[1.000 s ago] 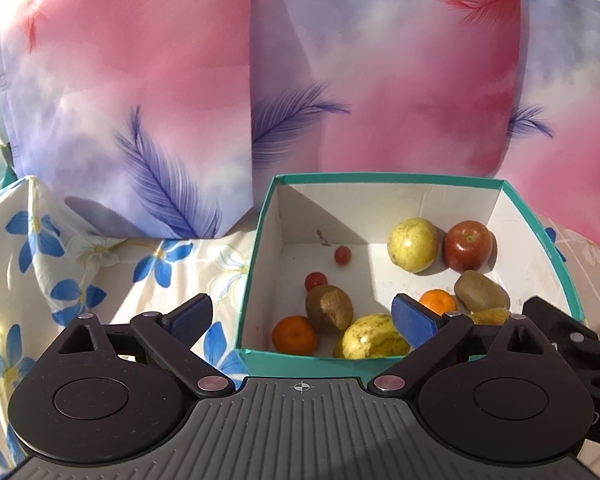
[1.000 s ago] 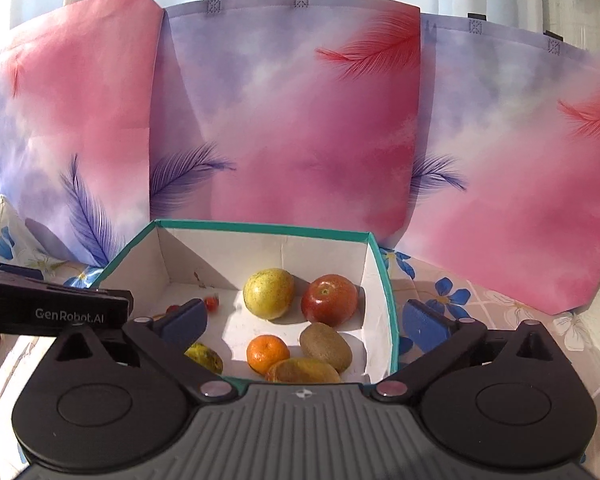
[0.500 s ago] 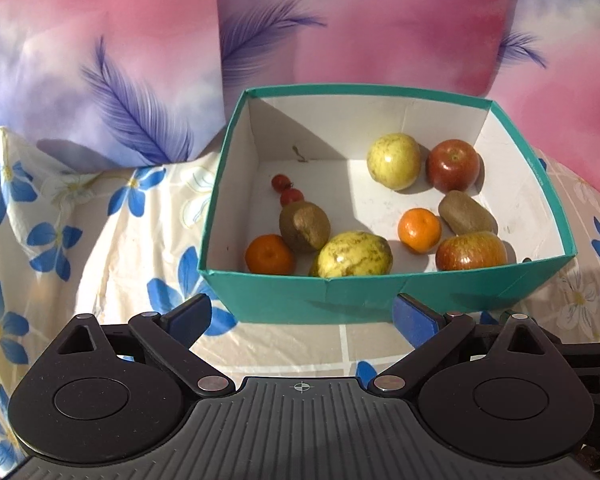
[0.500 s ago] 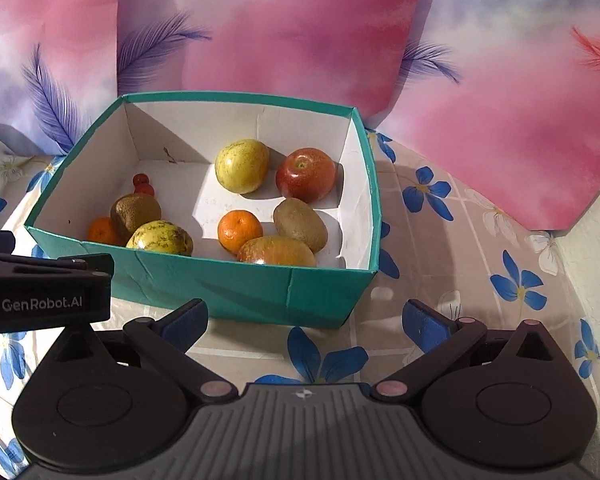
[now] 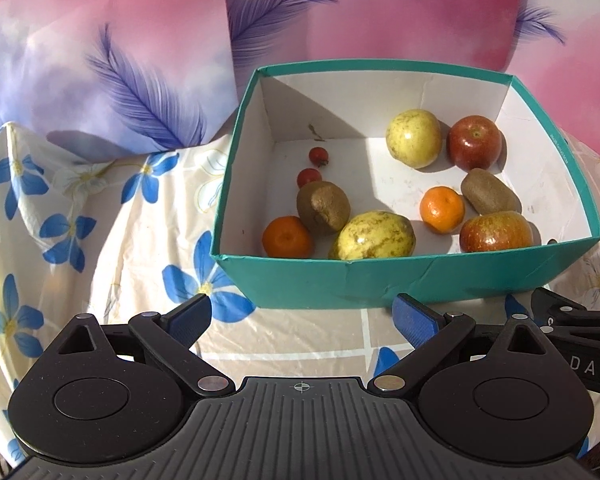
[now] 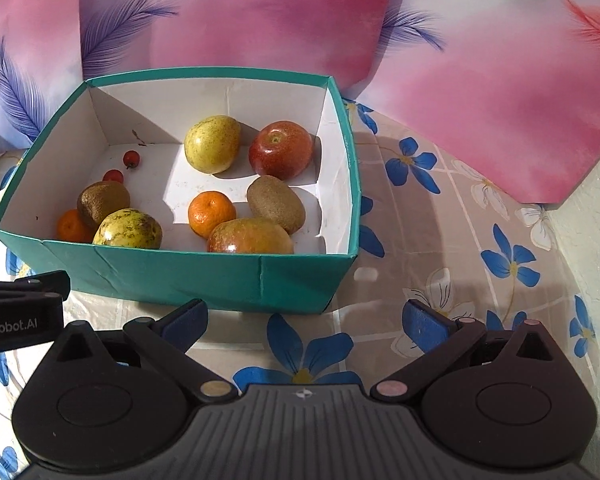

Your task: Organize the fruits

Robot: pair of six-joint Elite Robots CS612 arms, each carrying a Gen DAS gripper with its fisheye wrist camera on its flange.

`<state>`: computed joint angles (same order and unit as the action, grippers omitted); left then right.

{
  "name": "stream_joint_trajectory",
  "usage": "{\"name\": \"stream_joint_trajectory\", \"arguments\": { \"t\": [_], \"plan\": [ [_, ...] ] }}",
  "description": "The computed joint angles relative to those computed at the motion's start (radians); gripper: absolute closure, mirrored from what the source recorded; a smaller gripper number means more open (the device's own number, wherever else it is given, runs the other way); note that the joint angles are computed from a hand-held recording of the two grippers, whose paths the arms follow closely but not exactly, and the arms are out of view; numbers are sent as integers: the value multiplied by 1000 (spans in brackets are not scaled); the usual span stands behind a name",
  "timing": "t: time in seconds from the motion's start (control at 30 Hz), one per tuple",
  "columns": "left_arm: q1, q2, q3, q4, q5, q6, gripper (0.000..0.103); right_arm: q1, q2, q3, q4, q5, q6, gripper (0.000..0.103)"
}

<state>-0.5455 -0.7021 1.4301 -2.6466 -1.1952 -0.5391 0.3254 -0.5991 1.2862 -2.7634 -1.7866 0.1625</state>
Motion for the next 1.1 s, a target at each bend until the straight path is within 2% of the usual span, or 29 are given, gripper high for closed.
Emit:
{"name": "stream_joint_trajectory", "arguments": {
  "t": [0.13,1.1],
  "plan": [
    [1,2,-4,8,-9,5,3,-2,2,-5,12,23,4,0],
    [4,10,-24,50,-26,9,3,-2,9,-16,14,21,-5,0]
  ]
}}
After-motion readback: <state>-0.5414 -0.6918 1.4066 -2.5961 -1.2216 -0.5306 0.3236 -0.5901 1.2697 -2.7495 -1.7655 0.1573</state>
